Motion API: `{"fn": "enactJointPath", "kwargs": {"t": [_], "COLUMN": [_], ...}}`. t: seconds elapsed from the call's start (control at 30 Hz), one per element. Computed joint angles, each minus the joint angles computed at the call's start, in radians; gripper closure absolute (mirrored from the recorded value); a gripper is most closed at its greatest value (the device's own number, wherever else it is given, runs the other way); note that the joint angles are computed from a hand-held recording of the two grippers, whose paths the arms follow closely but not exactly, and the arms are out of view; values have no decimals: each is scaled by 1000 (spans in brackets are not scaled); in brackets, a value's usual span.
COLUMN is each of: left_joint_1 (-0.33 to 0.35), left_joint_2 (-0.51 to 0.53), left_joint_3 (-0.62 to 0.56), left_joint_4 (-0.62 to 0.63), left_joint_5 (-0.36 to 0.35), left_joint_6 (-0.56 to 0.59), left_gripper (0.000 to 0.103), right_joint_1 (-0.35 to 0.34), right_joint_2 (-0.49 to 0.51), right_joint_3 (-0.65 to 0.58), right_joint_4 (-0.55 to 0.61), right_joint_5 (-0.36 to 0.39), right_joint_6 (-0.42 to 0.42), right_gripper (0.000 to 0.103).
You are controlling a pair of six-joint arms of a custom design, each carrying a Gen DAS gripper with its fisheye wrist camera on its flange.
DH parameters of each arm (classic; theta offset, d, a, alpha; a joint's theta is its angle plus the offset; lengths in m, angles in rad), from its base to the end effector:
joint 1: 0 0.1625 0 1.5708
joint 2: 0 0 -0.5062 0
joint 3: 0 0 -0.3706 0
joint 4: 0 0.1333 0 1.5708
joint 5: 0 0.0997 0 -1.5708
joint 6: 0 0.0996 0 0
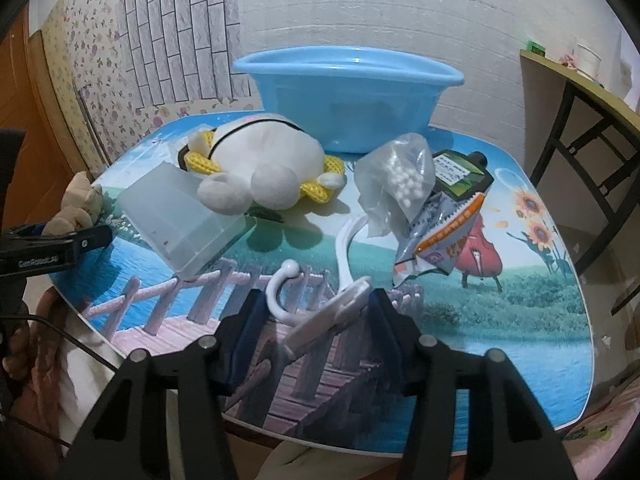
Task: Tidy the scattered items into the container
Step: 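Lift the plush toy and white hook and carry both over the blue basin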
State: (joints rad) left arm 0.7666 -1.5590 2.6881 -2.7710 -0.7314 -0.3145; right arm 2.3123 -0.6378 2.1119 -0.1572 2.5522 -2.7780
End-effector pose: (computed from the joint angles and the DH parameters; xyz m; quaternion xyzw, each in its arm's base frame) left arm -0.0496 -0.3357 0.2744 0.2072 0.8889 -0.2436 0.3279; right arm 0.2803 -0.2313 0.0164 0.1057 -0.8705 0.3404 0.3393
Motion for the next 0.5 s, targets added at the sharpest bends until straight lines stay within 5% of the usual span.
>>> {"fn": "enactJointPath", "kwargs": {"t": [0.23, 0.5], "left_joint_1": [-24, -147], "left_joint_2": [-46, -123], "left_joint_3": [11, 3], "left_joint_4": [0, 44], "left_joint_5": [-15, 20], "left_joint_6": [10, -6], "left_gripper": [47, 47], "right_joint_1": [21, 48], "right_joint_2": [-38, -99], "right_joint_3": [44, 64], "right_joint_4": [-89, -114], "right_joint_5": [-20, -66], "right_joint_6": [-28, -9], "right_gripper": [50, 50]}}
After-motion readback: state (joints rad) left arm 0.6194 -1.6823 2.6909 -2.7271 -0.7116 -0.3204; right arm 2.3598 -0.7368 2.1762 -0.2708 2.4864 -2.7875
